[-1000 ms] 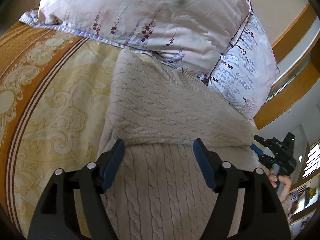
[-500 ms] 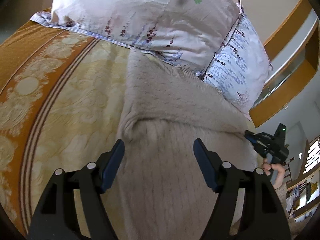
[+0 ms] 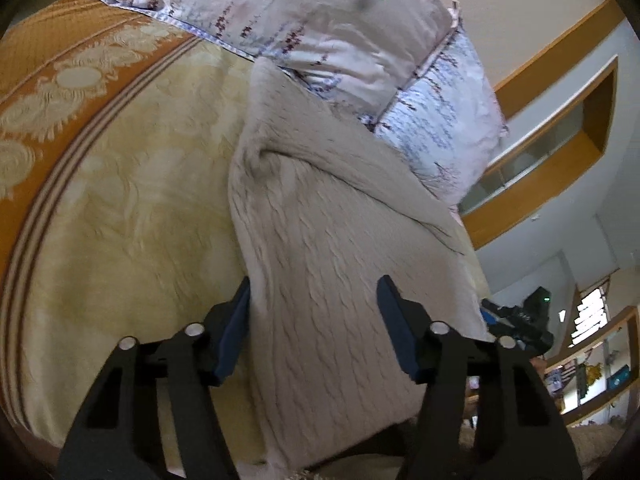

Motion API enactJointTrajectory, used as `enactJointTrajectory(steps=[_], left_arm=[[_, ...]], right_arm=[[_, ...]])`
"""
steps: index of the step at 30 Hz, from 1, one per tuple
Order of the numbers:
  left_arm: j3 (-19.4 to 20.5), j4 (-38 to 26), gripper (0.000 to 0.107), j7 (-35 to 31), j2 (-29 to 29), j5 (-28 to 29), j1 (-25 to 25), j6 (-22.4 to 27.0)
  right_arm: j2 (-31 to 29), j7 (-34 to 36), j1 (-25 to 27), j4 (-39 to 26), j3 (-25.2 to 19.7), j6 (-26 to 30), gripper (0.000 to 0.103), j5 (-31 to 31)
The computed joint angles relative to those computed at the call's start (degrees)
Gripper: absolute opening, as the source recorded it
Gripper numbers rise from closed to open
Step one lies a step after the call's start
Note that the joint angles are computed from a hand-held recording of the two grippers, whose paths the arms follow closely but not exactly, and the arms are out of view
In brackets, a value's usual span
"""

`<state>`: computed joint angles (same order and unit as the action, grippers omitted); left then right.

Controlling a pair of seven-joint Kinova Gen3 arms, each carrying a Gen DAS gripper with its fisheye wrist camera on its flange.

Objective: Fold small clothes

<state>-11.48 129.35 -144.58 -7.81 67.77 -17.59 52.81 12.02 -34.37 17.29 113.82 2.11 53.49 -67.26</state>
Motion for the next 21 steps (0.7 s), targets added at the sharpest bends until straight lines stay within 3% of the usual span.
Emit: enactJointTrajectory(steps=[6,11,16,21], left_arm=[[-5.0,5.7,0.04,-10.8,1.9,5.0,-3.3,13.1],[-4.2,8.6,0.04,-14.3,1.8,3.8,-7.6,18.4],[-3.7,9.4,0.04,-13.0,-0.1,0.5,-8.9,19.2],[-2.4,8.8,0.04,-9.9,-2.1,-4.1,-7.7,17.2]], right_arm=[[3.7,12.0,7.0,4.7,-0.6,13.7,0.034,-4.1],[4.9,20.7,9.3,9.5,2.8,21.0,0.034,-4.3],[3.9,19.0,6.5,10.3,3.3,17.5,0.034,0.1],[6.1,20.8,5.6,10.5,2.0,16.3,0.033,-0.4]])
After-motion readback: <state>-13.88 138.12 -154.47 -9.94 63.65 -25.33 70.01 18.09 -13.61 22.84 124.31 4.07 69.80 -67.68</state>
